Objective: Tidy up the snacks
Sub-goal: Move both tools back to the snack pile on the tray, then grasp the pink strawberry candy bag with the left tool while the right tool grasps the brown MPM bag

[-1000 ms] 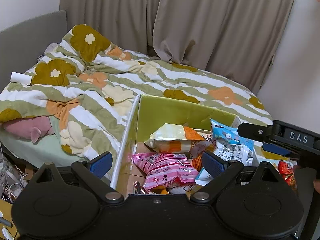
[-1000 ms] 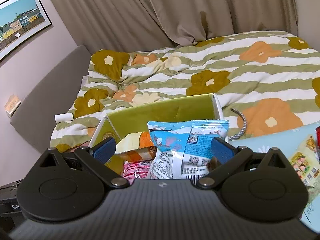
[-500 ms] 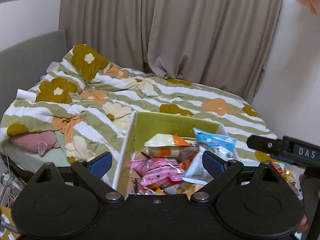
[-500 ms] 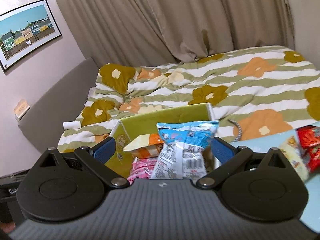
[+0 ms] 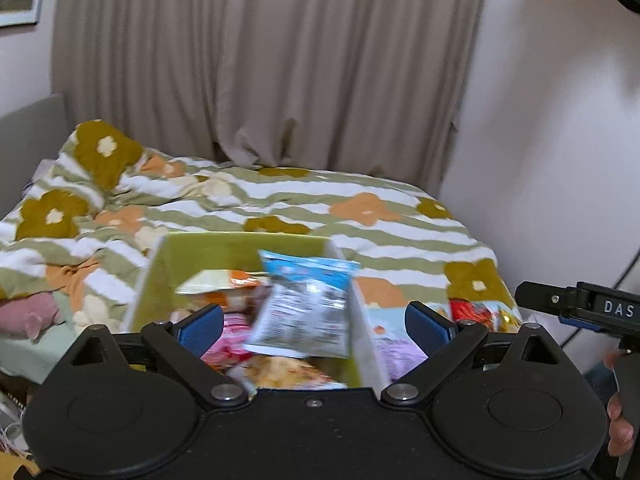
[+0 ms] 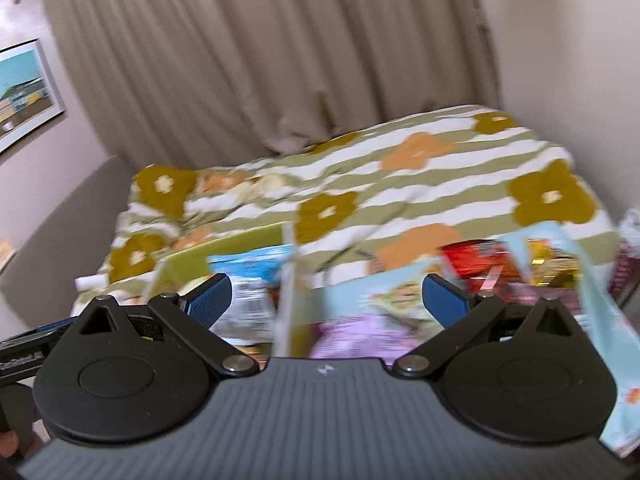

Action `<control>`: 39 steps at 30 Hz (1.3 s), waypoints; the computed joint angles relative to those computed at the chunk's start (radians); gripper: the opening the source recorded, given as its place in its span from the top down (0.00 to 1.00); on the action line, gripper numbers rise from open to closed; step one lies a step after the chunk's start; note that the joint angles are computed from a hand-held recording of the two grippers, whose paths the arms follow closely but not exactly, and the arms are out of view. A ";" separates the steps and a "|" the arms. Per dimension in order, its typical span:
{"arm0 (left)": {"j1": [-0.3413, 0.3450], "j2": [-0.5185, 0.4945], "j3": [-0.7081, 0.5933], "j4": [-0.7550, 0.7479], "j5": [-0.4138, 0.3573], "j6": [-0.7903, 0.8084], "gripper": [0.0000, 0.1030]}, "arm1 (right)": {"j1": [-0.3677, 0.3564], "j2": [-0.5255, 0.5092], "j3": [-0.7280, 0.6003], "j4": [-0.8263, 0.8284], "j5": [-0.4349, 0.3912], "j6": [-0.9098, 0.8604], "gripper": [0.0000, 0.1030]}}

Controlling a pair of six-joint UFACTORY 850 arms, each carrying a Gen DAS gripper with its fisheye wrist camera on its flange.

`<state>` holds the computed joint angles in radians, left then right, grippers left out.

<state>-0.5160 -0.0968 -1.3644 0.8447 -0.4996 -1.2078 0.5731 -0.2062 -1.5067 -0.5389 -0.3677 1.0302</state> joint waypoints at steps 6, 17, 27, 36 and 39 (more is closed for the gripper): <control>-0.084 -0.103 -0.085 0.009 -0.045 -0.046 0.04 | -0.084 0.056 0.091 0.051 -0.007 -0.122 0.00; -0.197 -0.340 -0.296 -0.041 -0.220 -0.077 0.04 | -0.271 0.052 0.159 0.547 -0.001 -0.717 0.00; -0.215 -0.545 -0.461 -0.072 -0.382 -0.117 0.04 | -0.368 -0.060 0.121 0.843 -0.087 -1.069 0.00; -0.186 -0.654 -0.538 -0.156 -0.429 -0.076 0.04 | -0.397 -0.143 0.092 0.970 -0.111 -1.204 0.00; -0.180 -0.678 -0.558 -0.183 -0.446 -0.045 0.11 | -0.403 -0.162 0.079 0.979 -0.118 -1.208 0.00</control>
<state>-0.6956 -0.7748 -1.9223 0.6621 -0.9455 -1.2525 0.1701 -0.3678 -1.4278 0.4402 -0.4855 -0.1774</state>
